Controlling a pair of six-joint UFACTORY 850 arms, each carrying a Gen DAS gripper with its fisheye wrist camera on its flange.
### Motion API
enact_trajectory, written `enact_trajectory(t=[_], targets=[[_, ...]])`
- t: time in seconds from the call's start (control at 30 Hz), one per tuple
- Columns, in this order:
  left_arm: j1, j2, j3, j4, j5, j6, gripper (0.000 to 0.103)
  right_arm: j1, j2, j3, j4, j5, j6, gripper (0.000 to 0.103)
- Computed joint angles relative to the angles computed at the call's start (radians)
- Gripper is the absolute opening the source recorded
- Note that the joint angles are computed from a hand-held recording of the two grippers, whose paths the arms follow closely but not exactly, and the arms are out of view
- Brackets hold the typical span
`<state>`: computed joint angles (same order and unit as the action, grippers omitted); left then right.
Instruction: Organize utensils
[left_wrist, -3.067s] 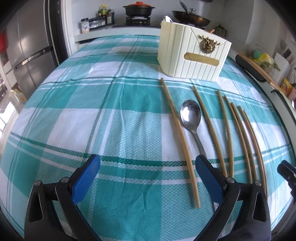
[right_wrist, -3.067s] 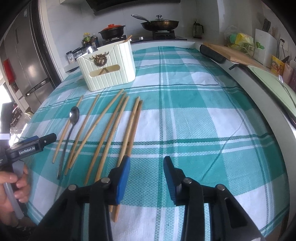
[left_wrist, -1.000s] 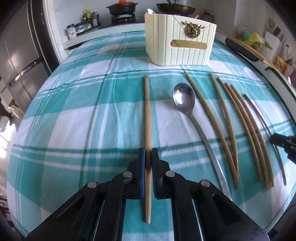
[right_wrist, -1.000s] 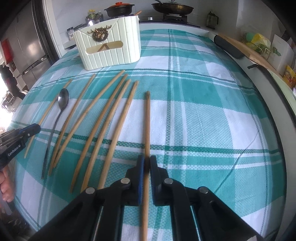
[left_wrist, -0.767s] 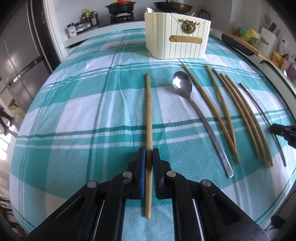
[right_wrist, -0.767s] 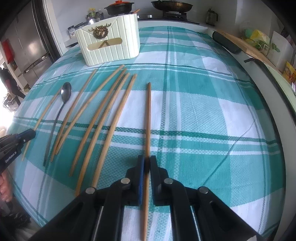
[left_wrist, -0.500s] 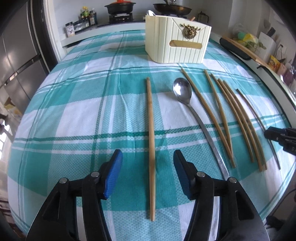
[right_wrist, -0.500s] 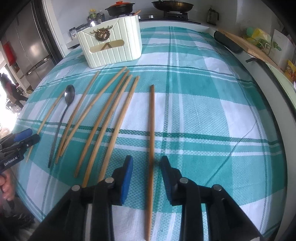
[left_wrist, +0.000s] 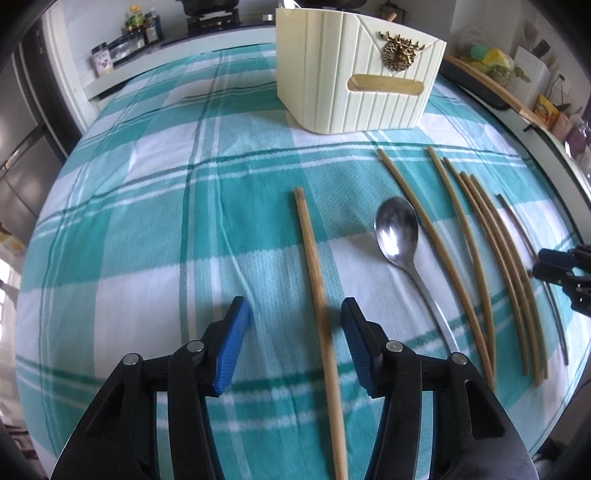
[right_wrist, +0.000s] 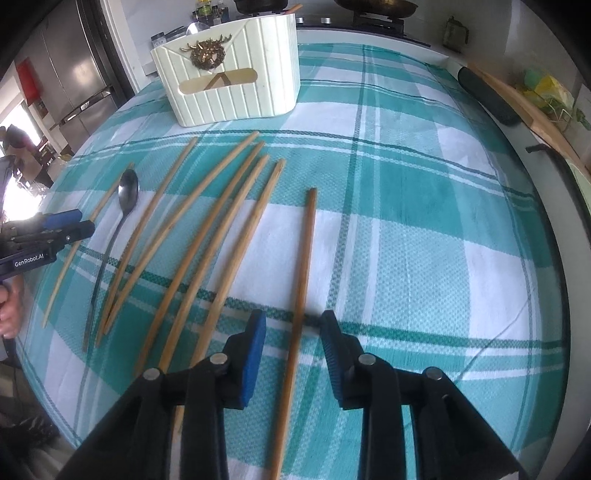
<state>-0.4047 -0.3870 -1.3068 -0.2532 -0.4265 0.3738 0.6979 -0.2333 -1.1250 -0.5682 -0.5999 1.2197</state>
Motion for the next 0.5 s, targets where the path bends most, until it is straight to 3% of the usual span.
enact_trajectory(t=[0.2, 0.43, 0.5], targets=[[0.003, -0.069, -0.097, 0.003, -0.044, 0.007, 0.041, -0.027, -0.081, -0.096, -0.016, -0.034, -0.084, 0.031], [-0.016, -0.126, -0.181, 0.026, -0.087, 0.006, 0.036, -0.060, -0.135, -0.169, 0.020, -0.037, -0.158, 0.028], [-0.021, -0.138, -0.200, 0.020, -0.095, 0.009, 0.024, -0.063, -0.146, -0.185, 0.018, -0.047, -0.162, 0.021]])
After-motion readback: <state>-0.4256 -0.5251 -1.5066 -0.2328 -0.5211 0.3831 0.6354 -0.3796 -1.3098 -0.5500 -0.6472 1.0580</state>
